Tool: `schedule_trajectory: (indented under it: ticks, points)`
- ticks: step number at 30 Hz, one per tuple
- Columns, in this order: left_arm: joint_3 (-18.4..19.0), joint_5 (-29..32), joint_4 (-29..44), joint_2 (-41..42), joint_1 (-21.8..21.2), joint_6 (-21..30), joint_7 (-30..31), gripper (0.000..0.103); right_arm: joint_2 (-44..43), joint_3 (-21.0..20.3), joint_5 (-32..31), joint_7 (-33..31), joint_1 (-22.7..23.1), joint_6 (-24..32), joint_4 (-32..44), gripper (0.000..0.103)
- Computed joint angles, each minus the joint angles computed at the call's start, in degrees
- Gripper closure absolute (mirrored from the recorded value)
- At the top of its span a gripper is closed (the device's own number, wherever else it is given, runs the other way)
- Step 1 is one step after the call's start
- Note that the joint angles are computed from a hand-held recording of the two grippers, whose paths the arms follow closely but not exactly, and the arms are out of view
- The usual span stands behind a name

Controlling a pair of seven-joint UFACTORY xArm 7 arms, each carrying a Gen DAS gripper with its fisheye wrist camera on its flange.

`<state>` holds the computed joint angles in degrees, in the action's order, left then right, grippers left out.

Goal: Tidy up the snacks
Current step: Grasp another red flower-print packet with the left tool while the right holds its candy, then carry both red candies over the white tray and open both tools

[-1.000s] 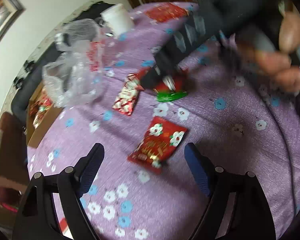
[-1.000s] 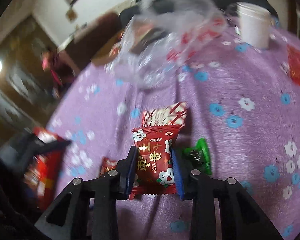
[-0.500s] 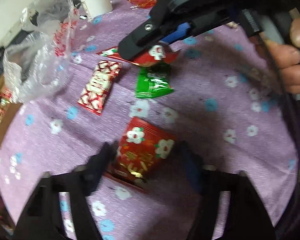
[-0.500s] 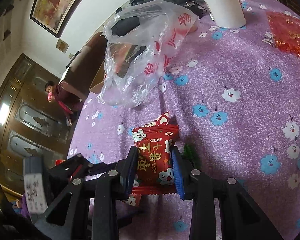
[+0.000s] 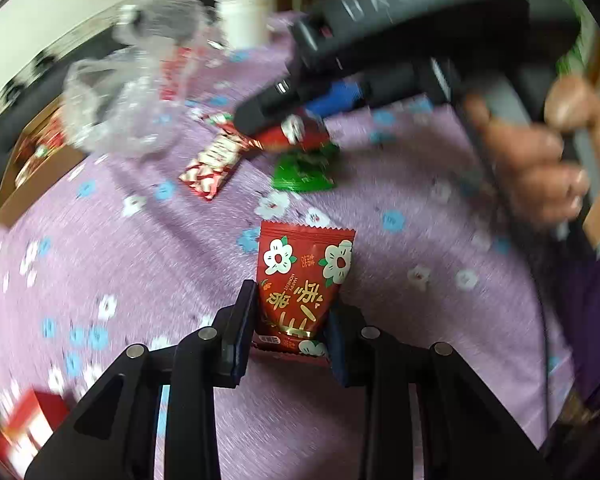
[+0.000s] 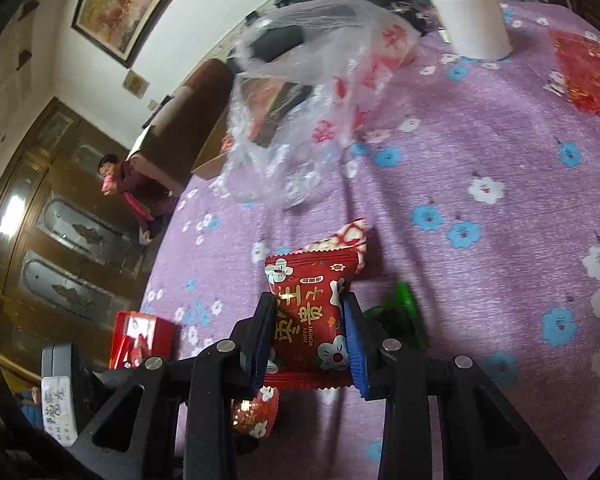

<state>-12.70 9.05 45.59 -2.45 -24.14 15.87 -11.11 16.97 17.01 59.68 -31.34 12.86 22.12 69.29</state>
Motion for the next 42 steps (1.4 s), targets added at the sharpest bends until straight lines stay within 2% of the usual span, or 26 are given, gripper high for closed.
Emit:
schedule_trajectory:
  ticks: [3, 6, 7, 9, 10, 12, 17, 25, 31, 37, 42]
  points:
    - [-1.5, 4.5, -4.5, -5.7, 2.0, -1.8, -11.2, 0.074, 0.1, 1.1, 2.6, -3.4, -0.3, 1.5, 0.5, 0.069]
    - [-5.9, 12.0, -9.0, -13.1, 6.3, -1.1, -22.5, 0.074, 0.0, 1.3, 3.3, -5.0, 0.6, 2.1, 0.8, 0.07]
    - [-8.5, 15.2, -9.4, -15.0, 9.0, 0.3, -27.1, 0.074, 0.0, 1.3, 3.3, -5.4, 1.1, 2.0, 0.8, 0.07]
    - [-13.7, 21.4, -11.0, -21.2, 13.8, 6.1, -36.5, 0.074, 0.2, 1.4, 3.1, -5.7, 2.0, 1.9, 1.0, 0.07]
    - [-15.2, 23.2, -12.0, -24.3, 14.9, 8.7, -39.7, 0.074, 0.3, 1.5, 3.1, -5.9, 2.3, 2.0, 1.1, 0.07]
    - [-15.4, 24.6, -14.2, -29.4, 15.4, 11.3, -43.0, 0.074, 0.3, 1.6, 2.0, -5.7, 3.6, 1.1, 1.0, 0.07]
    - [-12.7, 22.8, -20.2, -41.0, 15.4, 16.9, -44.5, 0.073, 0.5, 3.6, 4.2, -9.2, 5.1, 1.6, 1.5, 0.07]
    - [-10.6, 21.7, -28.4, -54.6, 19.3, 21.0, -44.2, 0.073, 3.0, 6.4, 2.3, -7.8, 11.7, 2.8, 6.6, 0.07]
    - [-11.1, 20.7, -31.6, -60.5, 20.7, 24.5, -43.2, 0.073, 8.6, 7.4, -6.9, -1.5, 18.0, 0.7, 12.7, 0.07]
    - [-10.9, 20.4, -33.9, -63.6, 21.8, 26.7, -42.5, 0.073, 13.9, 7.9, -16.4, 6.3, 20.6, -0.4, 16.5, 0.07]
    - [-11.4, 21.1, -34.5, -64.0, 23.0, 27.6, -43.1, 0.073, 15.9, 9.0, -22.2, 10.7, 20.9, -1.2, 18.3, 0.069]
